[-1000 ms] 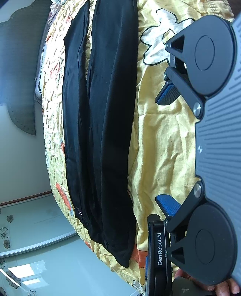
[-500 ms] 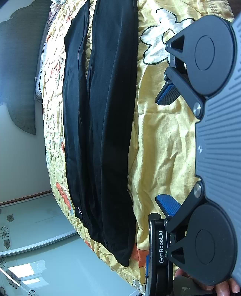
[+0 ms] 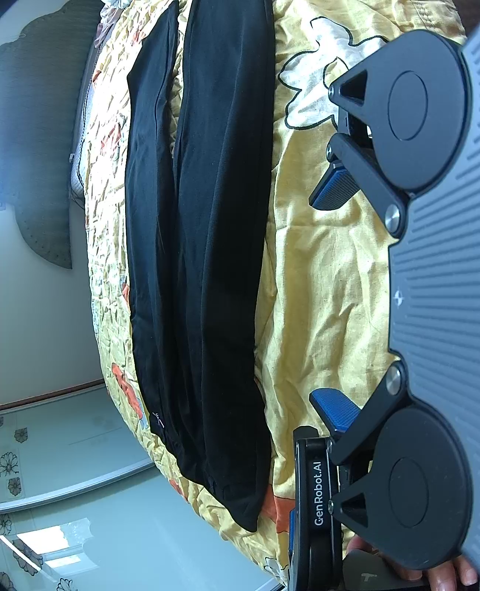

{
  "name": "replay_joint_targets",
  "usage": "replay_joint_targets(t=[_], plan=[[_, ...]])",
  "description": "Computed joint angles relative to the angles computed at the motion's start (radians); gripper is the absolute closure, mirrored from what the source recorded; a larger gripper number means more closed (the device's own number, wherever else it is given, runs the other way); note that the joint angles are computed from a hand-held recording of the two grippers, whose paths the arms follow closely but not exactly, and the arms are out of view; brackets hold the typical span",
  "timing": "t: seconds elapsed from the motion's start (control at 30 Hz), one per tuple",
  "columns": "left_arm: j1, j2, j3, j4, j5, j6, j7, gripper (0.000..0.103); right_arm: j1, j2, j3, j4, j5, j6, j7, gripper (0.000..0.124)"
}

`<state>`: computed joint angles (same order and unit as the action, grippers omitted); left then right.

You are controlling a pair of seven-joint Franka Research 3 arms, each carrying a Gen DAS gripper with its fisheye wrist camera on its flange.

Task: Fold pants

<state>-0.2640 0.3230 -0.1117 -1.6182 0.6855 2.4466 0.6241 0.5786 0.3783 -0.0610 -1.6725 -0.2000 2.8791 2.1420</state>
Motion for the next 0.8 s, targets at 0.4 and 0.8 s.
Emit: replay_joint_targets(t=[0.4, 0.8], plan=[[-0.004, 0.004, 0.0, 0.008, 0.004, -0.014, 0.006, 0.004, 0.0, -0.001, 0.001, -0.001, 0.004, 0.0, -0.005, 0.021], [0.002, 0.009, -0.001, 0.005, -0.012, -0.008, 0.013, 0.004, 0.002, 0.002, 0.004, 0.004, 0.008, -0.005, -0.005, 0.021]])
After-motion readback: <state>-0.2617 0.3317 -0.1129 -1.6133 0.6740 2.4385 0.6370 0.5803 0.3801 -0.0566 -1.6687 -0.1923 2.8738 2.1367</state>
